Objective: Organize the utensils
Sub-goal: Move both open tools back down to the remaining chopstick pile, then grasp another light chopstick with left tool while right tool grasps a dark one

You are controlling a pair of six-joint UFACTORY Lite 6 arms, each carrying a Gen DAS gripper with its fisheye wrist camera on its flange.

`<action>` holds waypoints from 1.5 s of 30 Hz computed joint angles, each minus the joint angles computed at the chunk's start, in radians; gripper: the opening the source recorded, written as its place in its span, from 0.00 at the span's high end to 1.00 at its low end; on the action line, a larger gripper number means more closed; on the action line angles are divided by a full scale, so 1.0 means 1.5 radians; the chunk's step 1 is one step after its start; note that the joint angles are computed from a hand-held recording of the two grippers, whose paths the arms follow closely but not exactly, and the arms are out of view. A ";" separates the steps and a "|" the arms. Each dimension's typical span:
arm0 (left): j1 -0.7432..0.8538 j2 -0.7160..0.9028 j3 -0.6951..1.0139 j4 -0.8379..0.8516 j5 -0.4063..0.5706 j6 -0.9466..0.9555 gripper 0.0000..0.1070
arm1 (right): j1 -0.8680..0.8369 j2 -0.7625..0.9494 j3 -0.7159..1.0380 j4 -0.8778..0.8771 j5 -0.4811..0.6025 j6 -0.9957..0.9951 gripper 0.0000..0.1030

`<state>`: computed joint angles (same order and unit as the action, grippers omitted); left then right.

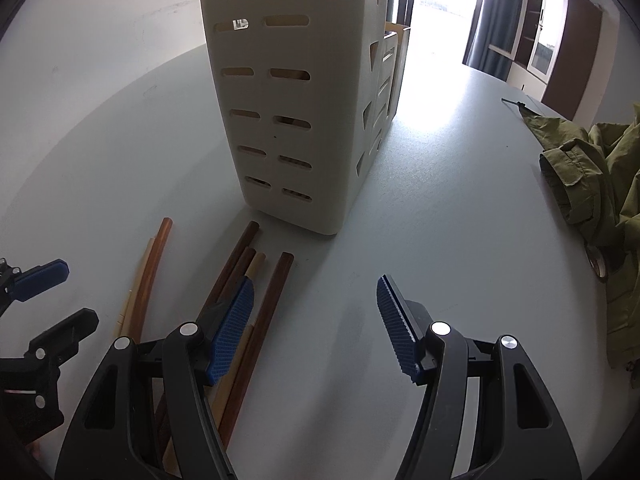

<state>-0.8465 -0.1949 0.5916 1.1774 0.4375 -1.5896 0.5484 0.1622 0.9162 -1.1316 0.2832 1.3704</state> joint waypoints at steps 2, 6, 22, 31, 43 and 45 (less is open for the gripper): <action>-0.001 0.002 -0.001 -0.001 -0.001 0.002 0.50 | 0.000 0.005 0.003 0.003 0.000 -0.002 0.38; -0.002 0.013 0.004 -0.003 -0.002 0.005 0.50 | 0.005 0.010 0.007 0.013 0.009 -0.010 0.38; -0.007 0.038 0.009 -0.017 0.005 0.025 0.50 | -0.027 0.066 0.053 0.065 0.003 -0.079 0.41; 0.009 0.057 0.016 -0.025 -0.007 0.038 0.50 | -0.052 0.069 0.060 0.129 -0.024 -0.157 0.51; 0.050 0.047 0.004 -0.031 -0.070 0.051 0.78 | -0.061 0.080 0.074 0.160 -0.042 -0.210 0.82; 0.048 0.053 0.007 -0.015 -0.070 0.036 0.85 | -0.062 0.083 0.077 0.164 -0.046 -0.220 0.86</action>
<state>-0.7747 -0.1155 0.6019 1.1556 0.3328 -1.5361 0.4559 0.2864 1.0314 -0.8851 0.2147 1.0401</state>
